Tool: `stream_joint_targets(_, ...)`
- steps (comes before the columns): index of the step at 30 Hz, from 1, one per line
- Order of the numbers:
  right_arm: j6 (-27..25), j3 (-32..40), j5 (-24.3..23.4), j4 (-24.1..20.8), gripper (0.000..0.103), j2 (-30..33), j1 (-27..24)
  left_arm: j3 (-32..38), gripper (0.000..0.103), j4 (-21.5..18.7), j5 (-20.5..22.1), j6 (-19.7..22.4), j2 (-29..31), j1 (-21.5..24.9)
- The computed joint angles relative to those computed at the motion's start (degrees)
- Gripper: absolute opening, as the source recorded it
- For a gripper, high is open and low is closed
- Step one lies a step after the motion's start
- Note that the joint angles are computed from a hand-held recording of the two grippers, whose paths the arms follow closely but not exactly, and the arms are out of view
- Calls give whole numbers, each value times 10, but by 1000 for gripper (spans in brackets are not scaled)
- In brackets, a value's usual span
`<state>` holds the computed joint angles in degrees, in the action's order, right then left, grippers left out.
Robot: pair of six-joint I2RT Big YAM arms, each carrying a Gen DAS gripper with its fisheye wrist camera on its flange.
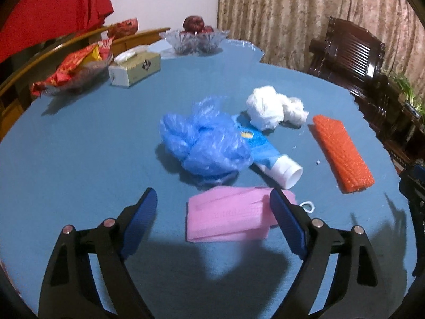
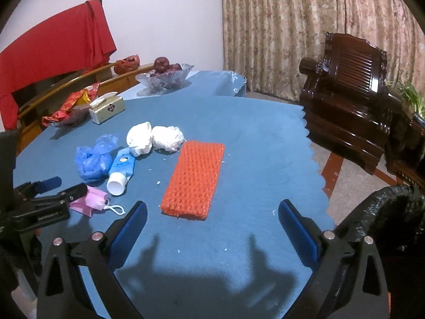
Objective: Collect trash
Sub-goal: 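Move both open tools back over the table toward the pink mask, then grasp the pink mask with the left tool while the right grasps the other orange net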
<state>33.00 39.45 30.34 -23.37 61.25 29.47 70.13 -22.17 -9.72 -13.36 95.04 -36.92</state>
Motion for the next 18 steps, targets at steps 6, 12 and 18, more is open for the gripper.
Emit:
stream_joint_targets(6,-8,3,-11,12,97,15,-6,13,84,-25,20,-15,15,6)
stream_joint_targets(12,-11,6,-19,21,97,29,-12,23,78,-45,39,-13,25,-5)
stream_joint_targets(18,-15,9,-24,27,97,37,-15,17,52,-36,40,-22,21,-6)
